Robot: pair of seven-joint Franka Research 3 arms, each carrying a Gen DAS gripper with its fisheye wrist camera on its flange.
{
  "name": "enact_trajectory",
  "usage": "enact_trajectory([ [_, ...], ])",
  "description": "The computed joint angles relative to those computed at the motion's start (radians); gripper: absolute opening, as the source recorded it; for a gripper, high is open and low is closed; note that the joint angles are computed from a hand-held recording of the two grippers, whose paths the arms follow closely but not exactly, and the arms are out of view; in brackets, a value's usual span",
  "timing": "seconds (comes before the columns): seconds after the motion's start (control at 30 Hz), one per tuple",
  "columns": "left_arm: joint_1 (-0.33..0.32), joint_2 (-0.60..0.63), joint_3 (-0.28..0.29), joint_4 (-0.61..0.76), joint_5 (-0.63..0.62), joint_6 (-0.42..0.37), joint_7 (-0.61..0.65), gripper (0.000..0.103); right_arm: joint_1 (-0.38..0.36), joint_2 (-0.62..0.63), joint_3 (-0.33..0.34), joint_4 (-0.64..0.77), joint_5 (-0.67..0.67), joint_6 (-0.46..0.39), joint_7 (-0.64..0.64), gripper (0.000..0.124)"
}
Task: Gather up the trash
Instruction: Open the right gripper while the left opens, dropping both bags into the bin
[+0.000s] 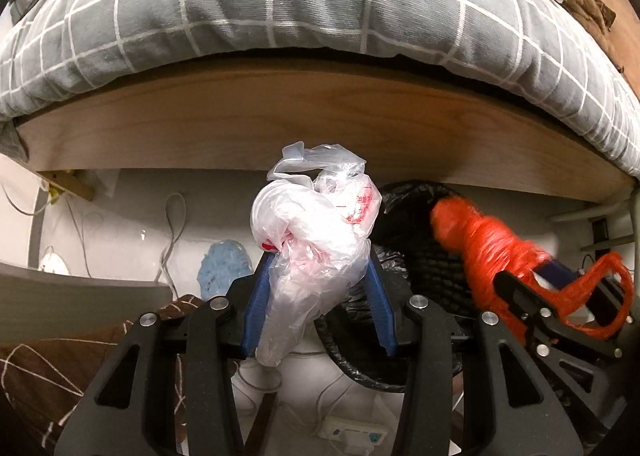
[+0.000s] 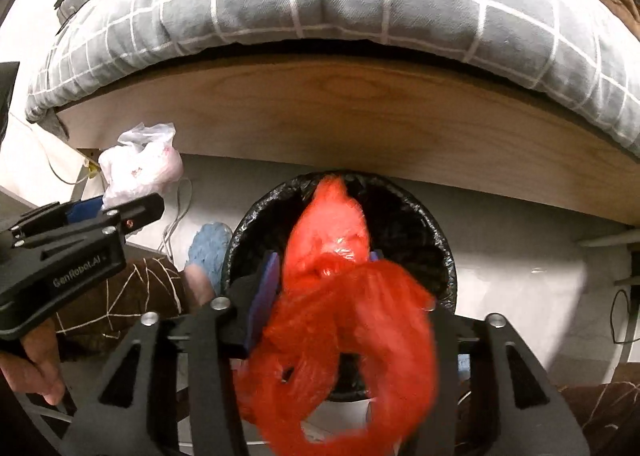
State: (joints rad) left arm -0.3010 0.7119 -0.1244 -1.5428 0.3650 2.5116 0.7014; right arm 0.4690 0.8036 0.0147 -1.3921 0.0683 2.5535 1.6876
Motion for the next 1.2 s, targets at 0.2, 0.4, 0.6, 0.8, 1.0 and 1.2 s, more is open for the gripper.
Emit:
enact_trajectory([
  [0.2,-0.002,0.02,-0.006,0.029,-0.009,0.0,0.016,0.044,0.007,-0.031,-0.026,-0.039,-0.015,0.047,0.037,0.076],
  [0.4,-0.013,0.049,-0.017,0.081,-0.023,-0.004,0.045,0.044,0.004,-0.079,-0.065,-0.123,-0.046,0.11,0.091,0.092],
  [0.6,-0.04,0.102,-0.025,0.169,-0.036,-0.03,0.078,0.044,0.003,-0.128,-0.102,-0.205,-0.089,0.161,0.136,0.095],
  [0.8,-0.073,0.15,-0.027,0.255,-0.045,-0.066,0.109,0.044,0.007,-0.172,-0.137,-0.273,-0.141,0.191,0.189,0.095],
  [1.0,-0.094,0.19,-0.032,0.32,-0.061,-0.093,0.136,0.044,-0.014,-0.191,-0.142,-0.306,-0.157,0.2,0.216,0.095],
  [1.2,-0.113,0.22,-0.022,0.359,-0.061,-0.104,0.146,0.045,-0.015,-0.19,-0.142,-0.311,-0.172,0.206,0.231,0.095],
])
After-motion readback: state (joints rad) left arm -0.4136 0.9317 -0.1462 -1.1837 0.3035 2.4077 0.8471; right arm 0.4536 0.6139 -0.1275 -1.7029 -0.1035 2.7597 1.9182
